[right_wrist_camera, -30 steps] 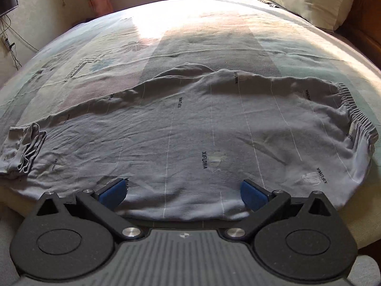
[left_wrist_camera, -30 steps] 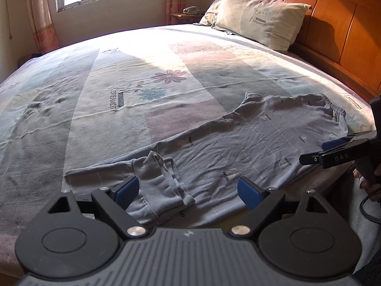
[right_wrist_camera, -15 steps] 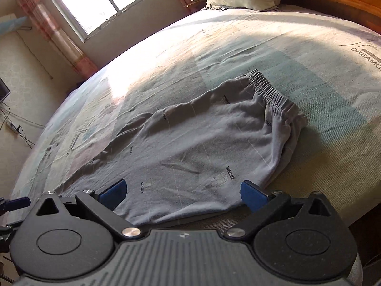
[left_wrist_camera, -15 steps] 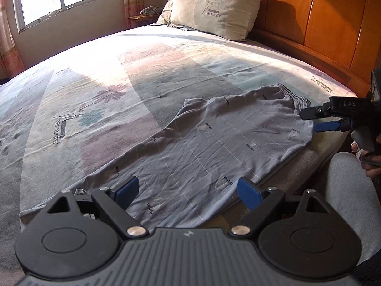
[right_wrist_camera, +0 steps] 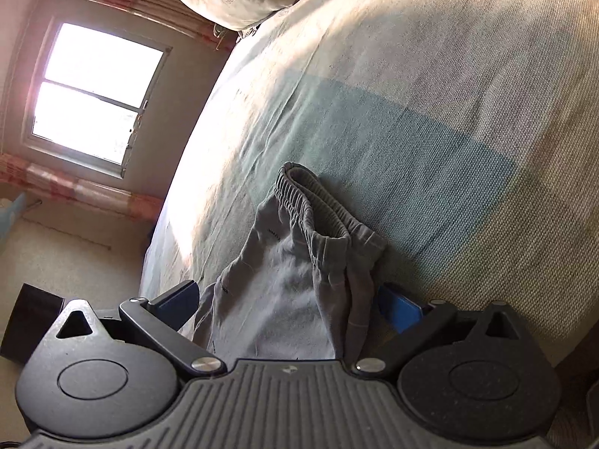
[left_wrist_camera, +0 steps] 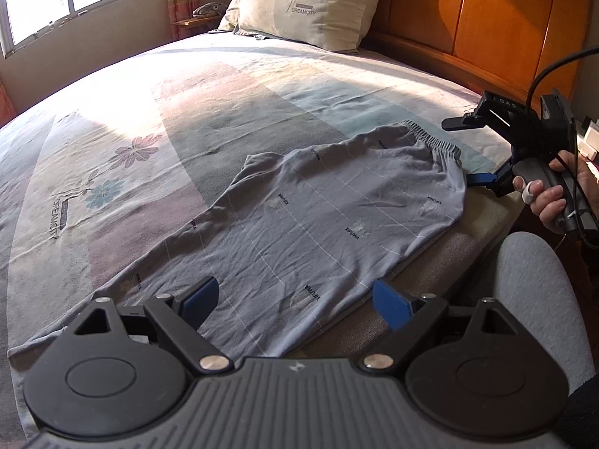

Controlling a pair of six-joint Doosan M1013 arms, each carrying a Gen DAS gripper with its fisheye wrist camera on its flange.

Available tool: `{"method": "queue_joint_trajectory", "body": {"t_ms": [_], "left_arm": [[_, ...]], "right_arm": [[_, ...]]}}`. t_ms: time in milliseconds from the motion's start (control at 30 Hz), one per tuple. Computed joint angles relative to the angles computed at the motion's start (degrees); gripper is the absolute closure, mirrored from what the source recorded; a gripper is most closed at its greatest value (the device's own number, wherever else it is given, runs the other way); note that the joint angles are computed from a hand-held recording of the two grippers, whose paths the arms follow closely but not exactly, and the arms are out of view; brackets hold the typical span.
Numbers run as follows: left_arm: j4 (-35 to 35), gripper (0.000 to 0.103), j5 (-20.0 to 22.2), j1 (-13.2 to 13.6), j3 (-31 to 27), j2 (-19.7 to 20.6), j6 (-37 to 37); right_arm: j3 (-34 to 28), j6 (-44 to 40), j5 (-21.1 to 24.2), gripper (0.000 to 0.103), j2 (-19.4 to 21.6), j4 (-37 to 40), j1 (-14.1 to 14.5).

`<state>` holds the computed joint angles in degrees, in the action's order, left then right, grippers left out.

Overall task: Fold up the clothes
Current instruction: 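Close the right gripper on the elastic waistband of the grey trousers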

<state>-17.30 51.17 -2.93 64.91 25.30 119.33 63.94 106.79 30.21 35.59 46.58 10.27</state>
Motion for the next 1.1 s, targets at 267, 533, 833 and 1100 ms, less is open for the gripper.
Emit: {"method": "queue_joint_trajectory", "body": {"t_ms": [267, 533, 833, 1100], "left_arm": [[-0.76, 0.013, 0.75, -0.03, -0.43, 0.53, 0.22], [-1.54, 0.013, 1.06, 0.14, -0.52, 0.84, 0.11], [-3.87, 0.013, 0.42, 0.73, 0.44, 0.16, 0.93], [-6.23, 0.013, 0.57, 1.24, 0.34, 0.34, 2.07]], "right_arm": [[-3.09, 2.08, -1.93, 0.000, 1.91, -6.12, 0.90], [0.50, -4.40, -2.17, 0.000, 0.38, 5.05, 1.38], [-3.81, 15.82, -7.26, 0.000, 2.79, -14.96, 2.79], [-1.38, 3.07, -8.70, 0.000, 2.14, -3.21, 3.67]]}}
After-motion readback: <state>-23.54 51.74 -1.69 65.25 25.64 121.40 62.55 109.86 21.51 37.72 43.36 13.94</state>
